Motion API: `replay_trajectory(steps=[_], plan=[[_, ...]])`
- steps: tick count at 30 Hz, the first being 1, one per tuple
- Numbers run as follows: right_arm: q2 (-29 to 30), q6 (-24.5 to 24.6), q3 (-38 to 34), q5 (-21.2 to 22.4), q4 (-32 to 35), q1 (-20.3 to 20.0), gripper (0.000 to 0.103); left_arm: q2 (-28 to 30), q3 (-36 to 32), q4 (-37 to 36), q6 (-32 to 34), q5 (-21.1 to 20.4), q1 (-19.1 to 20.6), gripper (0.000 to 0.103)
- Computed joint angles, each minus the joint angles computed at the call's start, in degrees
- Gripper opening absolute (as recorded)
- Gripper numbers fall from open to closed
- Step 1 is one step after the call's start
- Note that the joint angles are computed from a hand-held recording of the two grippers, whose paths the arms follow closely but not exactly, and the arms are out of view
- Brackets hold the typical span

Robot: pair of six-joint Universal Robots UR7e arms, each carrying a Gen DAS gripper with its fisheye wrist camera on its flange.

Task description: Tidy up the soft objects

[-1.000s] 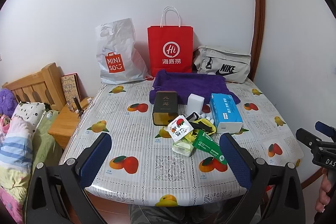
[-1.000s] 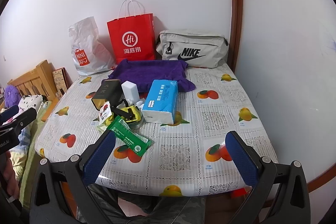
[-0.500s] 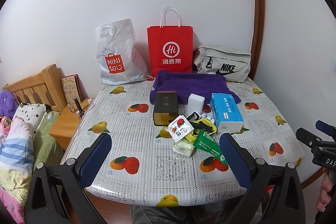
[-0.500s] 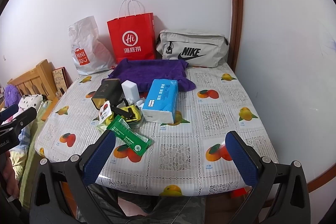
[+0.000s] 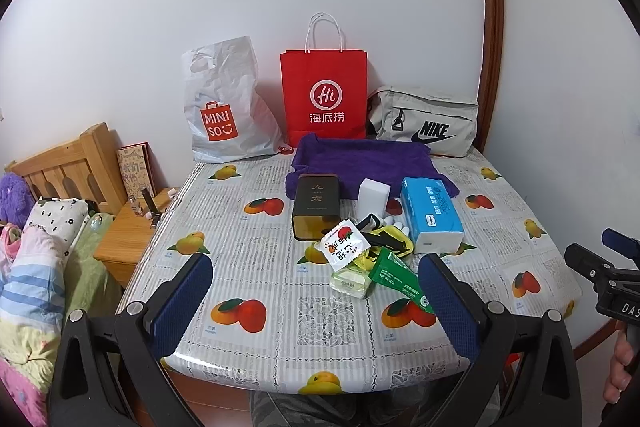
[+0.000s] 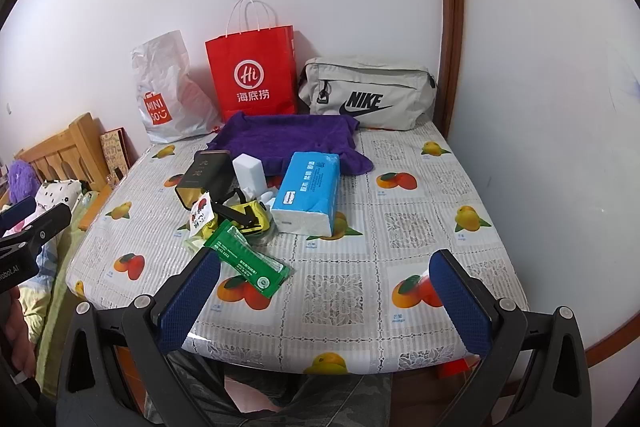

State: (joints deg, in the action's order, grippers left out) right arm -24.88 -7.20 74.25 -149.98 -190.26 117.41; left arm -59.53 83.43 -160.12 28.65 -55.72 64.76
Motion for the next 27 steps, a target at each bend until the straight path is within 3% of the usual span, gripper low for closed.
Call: replay_trajectory(steps=[17, 20, 23, 27], plan=[[1.02, -2.53, -0.66, 2.15, -0.71, -1.01, 0.103, 1.89, -0.75, -2.65, 2.62, 0.14, 0.21, 0.103], [1.61, -3.91, -0.92, 3.52, -1.45, -1.9, 0.103, 2.54, -0.99, -2.29, 2.89, -2.87, 1.27, 0.103], [2.38, -5.09, -1.35, 5.34, -1.86, -3.1, 0.103, 3.58, -4.12, 5.37, -0.89, -6.09, 2.74, 0.103], [3.52, -6.51, -2.17, 9.46, -0.89, -5.12, 0.103, 5.75, -5.92, 5.65, -0.27, -6.73, 3.91, 0.103]])
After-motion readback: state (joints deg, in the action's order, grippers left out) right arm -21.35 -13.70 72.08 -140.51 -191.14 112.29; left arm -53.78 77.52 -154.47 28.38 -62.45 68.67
